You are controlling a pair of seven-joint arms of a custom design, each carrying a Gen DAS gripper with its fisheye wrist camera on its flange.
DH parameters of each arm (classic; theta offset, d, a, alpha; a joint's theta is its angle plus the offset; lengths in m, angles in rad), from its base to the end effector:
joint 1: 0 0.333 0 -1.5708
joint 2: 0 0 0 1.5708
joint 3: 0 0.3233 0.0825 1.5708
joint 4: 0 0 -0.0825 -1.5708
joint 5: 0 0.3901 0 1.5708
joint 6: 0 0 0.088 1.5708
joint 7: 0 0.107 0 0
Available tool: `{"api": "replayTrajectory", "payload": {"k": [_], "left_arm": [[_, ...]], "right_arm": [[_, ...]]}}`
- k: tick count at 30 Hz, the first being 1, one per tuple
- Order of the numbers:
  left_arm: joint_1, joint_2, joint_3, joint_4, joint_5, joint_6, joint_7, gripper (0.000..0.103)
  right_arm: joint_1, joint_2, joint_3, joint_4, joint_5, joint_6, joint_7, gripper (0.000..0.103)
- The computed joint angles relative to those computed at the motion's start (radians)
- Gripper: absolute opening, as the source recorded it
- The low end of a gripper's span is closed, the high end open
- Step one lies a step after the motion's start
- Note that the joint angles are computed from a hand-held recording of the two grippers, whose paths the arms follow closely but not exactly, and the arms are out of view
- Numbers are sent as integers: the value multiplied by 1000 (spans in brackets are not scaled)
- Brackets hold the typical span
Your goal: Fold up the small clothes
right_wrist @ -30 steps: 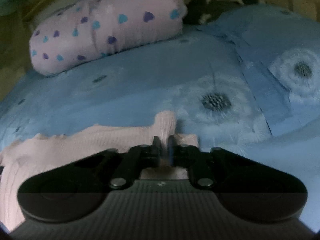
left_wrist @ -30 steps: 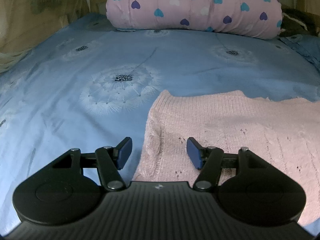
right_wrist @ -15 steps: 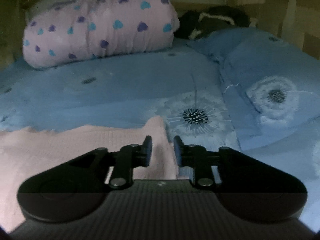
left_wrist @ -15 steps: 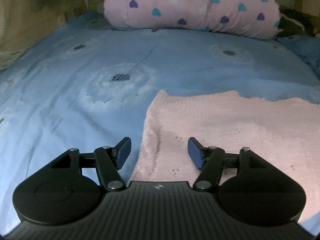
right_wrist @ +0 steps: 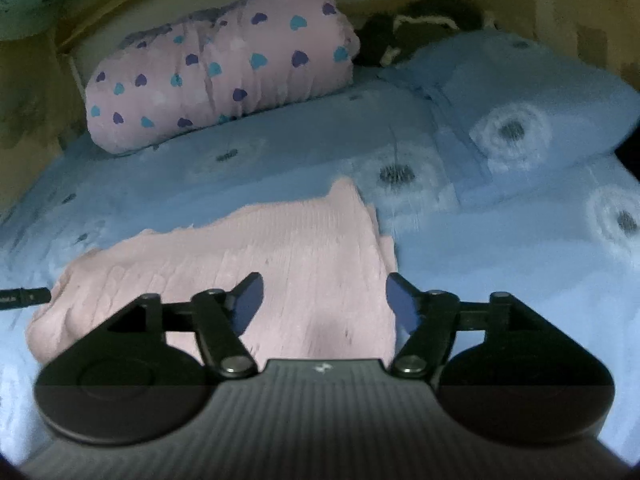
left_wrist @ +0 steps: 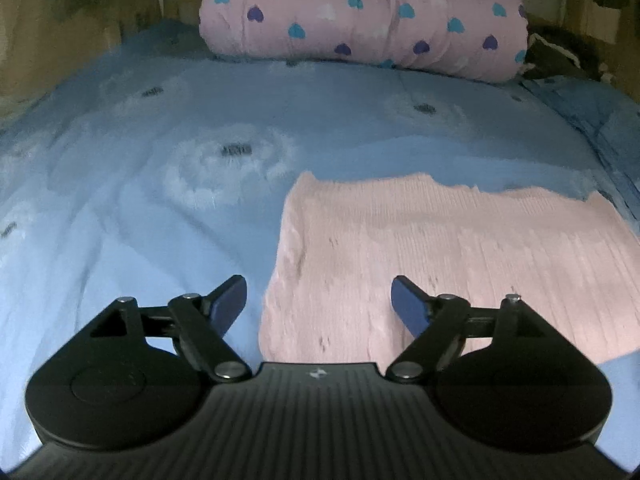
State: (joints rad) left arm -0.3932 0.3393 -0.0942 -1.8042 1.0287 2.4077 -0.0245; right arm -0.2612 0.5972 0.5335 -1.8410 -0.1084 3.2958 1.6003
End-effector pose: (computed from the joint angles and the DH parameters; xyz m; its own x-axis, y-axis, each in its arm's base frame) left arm 0.5992 -0.3053 0.3913 0.4035 -0.9150 -0.0027 -0.6503 -0.2847 -0.7044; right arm 0.6895 0.1398 0.3558 0.2450 -0.9405 -0.2353 -0.6179 0.0356 -0.7854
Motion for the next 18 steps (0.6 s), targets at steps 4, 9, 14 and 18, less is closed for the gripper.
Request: {"api": "replayTrajectory", "payload": {"k": [4, 9, 14, 18], "left_arm": [[8, 5, -6, -29, -29, 34, 3, 83], [11, 8, 2, -57, -36, 69, 2, 83], [20, 5, 9, -72, -39, 101, 12, 83], [28, 14, 13, -65, -67, 121, 20, 84]], "right_arm": [[65, -45, -72, -62, 61, 20, 79, 70], [179, -47, -189, -73, 139, 4, 202, 70], [176, 21, -172, -26, 153, 21, 268, 70], [184, 79, -174, 26, 136, 69, 323, 72]]}}
